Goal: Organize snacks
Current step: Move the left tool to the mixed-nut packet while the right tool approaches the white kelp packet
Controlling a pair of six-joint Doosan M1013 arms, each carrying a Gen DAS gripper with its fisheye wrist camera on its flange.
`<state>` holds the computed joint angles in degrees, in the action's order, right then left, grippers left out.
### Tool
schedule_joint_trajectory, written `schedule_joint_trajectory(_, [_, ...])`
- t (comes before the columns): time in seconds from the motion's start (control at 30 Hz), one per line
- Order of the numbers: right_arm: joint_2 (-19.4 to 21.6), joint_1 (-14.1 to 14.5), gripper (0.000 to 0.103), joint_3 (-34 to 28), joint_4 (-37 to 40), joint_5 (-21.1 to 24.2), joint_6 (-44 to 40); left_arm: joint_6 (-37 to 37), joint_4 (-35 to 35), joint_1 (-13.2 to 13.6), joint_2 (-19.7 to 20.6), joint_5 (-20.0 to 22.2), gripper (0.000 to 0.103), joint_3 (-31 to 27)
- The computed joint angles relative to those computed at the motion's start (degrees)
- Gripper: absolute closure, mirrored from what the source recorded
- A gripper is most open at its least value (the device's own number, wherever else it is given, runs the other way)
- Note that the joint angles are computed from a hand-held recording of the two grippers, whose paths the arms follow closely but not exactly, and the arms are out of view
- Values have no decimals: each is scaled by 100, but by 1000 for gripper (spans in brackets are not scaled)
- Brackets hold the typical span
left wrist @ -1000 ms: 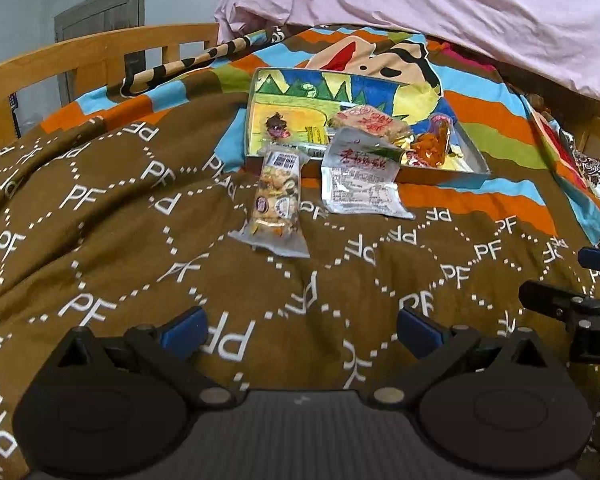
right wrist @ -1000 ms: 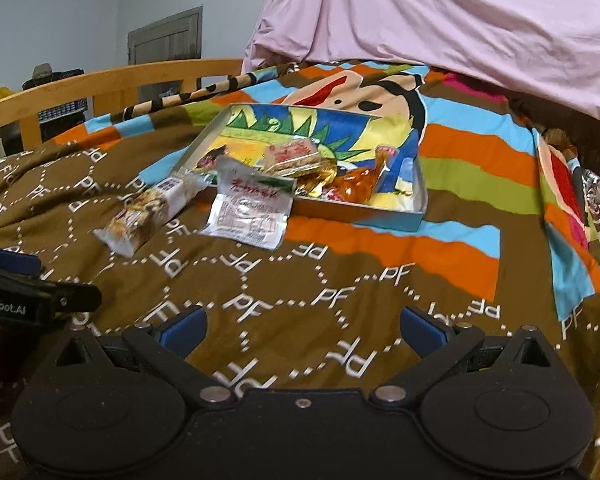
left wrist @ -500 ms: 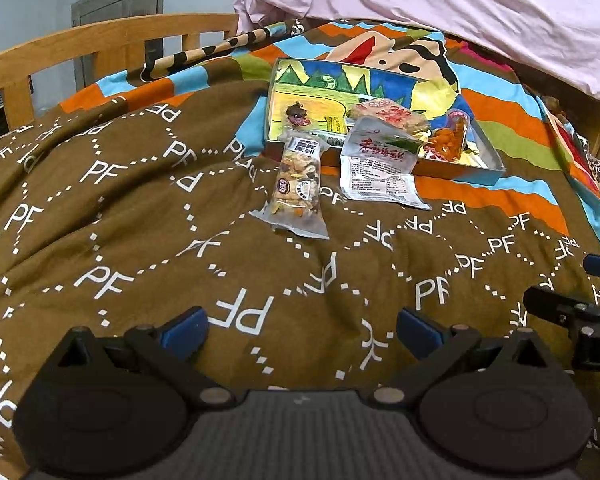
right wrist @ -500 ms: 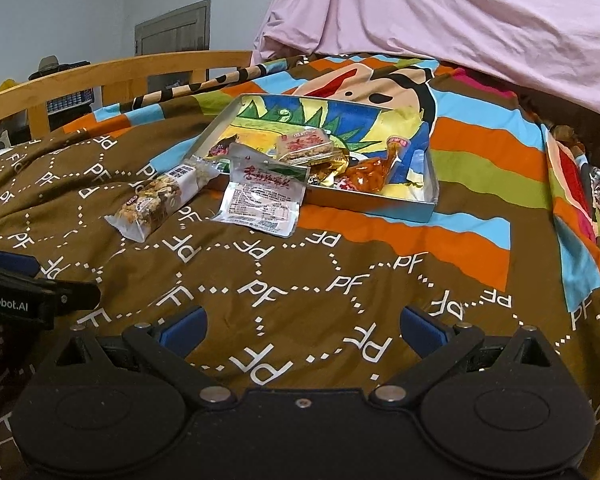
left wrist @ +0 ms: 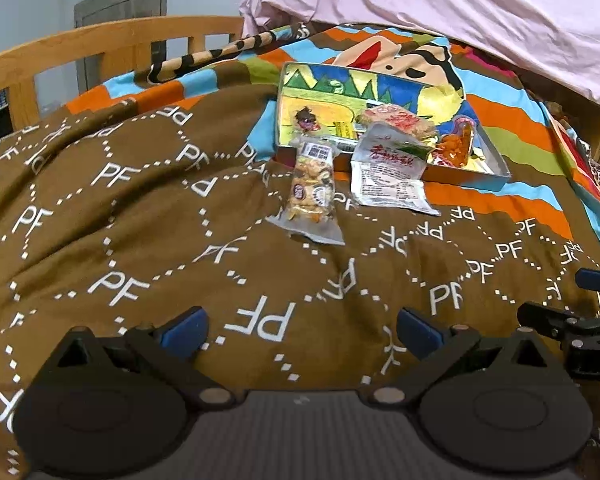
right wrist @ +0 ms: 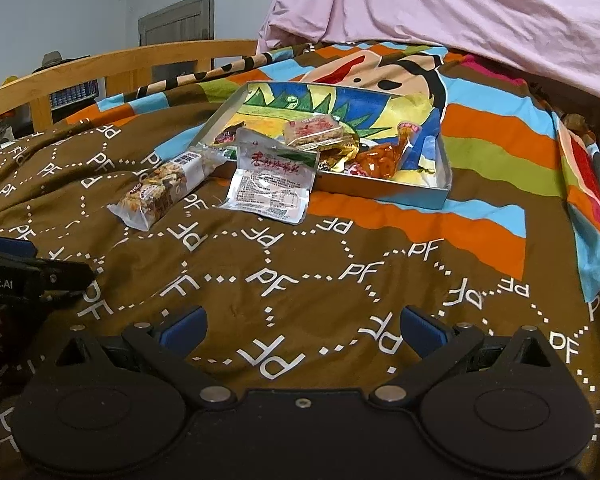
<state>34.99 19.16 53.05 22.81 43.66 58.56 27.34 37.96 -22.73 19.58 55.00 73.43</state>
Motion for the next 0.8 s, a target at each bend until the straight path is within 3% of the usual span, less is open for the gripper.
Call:
schedule_joint_trajectory(0.3, [1,6,1,19,37,52,-66,-66,43,-19,-28,1,0,48])
schedule_joint_trajectory(0.53, [81,20,1,-126,6,357,-66,-19,120,35,14,14,0,-41])
schedule_joint_trajectory(0.8, [479,77,1,-821,-19,564,-3,87,520,211,198,-246,0,-308])
